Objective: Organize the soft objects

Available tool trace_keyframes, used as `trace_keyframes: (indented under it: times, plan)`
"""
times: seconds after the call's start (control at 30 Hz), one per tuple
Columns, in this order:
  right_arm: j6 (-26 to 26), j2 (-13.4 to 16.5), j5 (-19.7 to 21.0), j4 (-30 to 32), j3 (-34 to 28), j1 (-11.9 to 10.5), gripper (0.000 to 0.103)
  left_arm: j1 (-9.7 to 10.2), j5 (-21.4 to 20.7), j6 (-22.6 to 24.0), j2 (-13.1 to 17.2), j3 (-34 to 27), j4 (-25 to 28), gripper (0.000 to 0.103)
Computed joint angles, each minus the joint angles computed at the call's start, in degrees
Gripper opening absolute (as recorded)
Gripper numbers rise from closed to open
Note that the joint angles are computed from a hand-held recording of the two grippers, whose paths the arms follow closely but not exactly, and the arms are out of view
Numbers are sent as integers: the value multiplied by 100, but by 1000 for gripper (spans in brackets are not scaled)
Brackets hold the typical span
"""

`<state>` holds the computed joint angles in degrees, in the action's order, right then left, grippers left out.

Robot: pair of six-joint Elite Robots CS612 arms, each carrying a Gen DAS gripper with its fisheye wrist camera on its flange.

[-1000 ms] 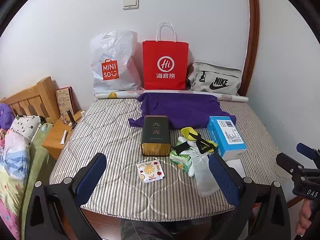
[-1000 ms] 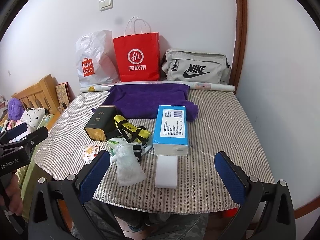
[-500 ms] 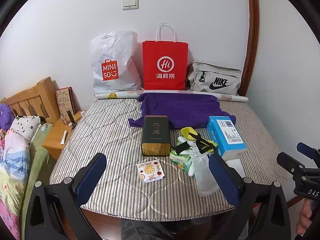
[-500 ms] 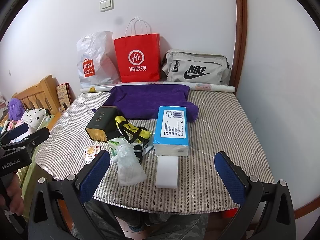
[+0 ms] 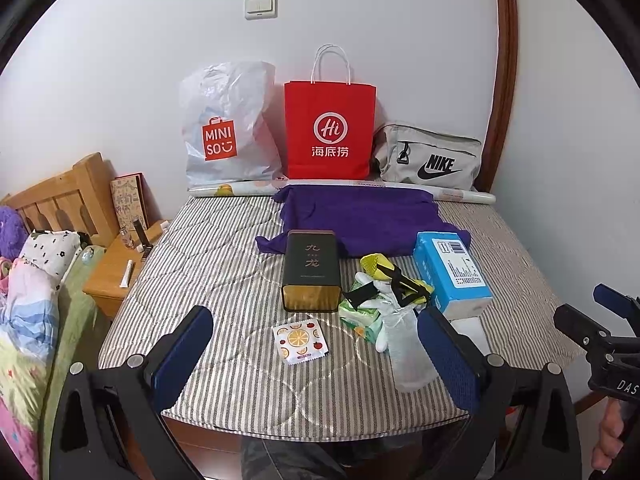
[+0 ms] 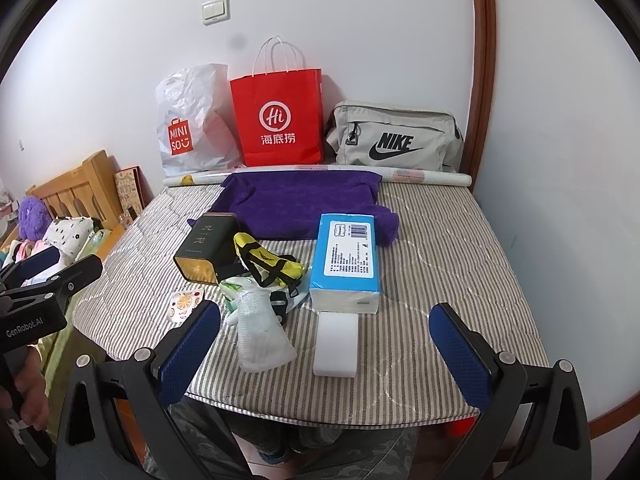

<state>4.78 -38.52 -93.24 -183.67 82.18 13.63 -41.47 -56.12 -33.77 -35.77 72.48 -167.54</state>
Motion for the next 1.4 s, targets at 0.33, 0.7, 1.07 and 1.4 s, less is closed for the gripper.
trace_keyframes:
  times: [0.33, 0.7, 1.07, 1.4]
  plan:
    - [-18, -10, 1, -18, 15, 8, 103, 0, 9, 22, 1, 2, -16, 103]
    - [-62, -13, -12, -38, 16, 25, 103, 2, 17, 19, -3, 1, -13, 103]
    - [-79, -15, -11, -74, 22, 25, 103, 6, 14, 21, 2, -12, -14, 103]
    - [-99, 43, 1, 9, -35, 12, 103, 51, -126, -15, 47, -66, 100, 103]
